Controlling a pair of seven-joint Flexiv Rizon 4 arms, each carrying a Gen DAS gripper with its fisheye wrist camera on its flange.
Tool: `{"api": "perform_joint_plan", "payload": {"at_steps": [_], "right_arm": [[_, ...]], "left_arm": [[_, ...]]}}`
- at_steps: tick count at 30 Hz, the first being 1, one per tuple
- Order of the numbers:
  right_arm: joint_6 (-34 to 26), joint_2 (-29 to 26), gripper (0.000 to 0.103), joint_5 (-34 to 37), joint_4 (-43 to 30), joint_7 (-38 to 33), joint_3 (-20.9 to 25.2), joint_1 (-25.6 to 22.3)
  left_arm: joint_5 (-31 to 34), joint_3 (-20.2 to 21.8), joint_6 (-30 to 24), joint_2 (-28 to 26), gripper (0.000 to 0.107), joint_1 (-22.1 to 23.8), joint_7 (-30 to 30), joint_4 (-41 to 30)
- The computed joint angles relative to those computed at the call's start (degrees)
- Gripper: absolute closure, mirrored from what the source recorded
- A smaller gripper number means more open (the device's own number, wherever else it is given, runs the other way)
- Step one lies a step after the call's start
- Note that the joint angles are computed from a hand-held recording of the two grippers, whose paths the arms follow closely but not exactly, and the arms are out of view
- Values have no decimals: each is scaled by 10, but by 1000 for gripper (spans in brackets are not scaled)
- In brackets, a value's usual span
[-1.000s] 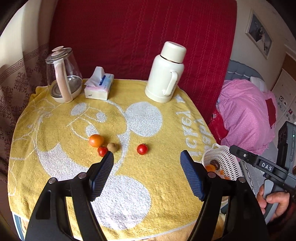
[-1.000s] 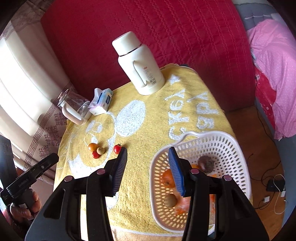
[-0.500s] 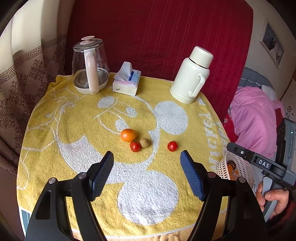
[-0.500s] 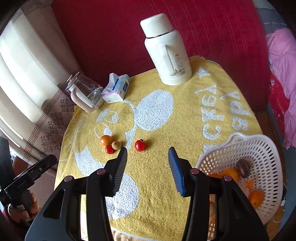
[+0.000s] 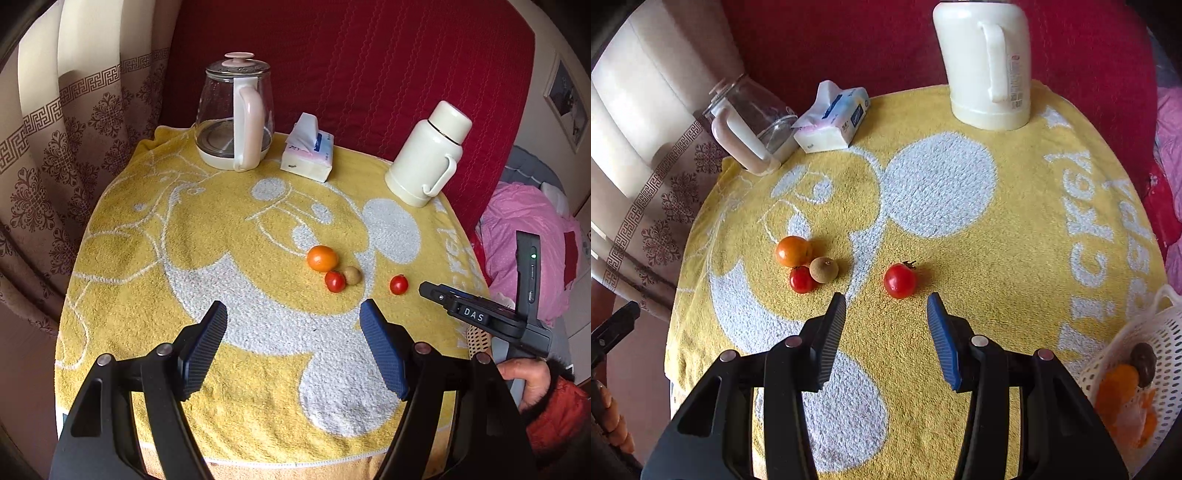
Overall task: Organize fruits
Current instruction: 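Move both grippers back over the fruit on the towel, then close the right gripper on the large red tomato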
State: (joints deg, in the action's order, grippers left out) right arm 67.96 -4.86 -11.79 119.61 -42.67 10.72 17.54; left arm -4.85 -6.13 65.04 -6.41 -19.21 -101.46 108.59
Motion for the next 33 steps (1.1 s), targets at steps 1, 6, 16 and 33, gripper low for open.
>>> {"api": "perform_joint_plan", "payload": {"at_steps": [1,6,16,33], "right_arm": [[-2,-9,56,-2,-5,0,-1,2],[-17,-47,56,-9,-31,7,-8,8],[-43,-89,64,-59,-54,49,-28,20],[-22,-33,74,-103,-10,115,-22,18]], "left_arm": [[-3,2,0,2,33,2,3,4],[-21,5,-1,6,33,13,23,19],[-50,3,-10,-11,33,27,63,14],[-88,-23,-30,-125,33,17,154,-92]]}}
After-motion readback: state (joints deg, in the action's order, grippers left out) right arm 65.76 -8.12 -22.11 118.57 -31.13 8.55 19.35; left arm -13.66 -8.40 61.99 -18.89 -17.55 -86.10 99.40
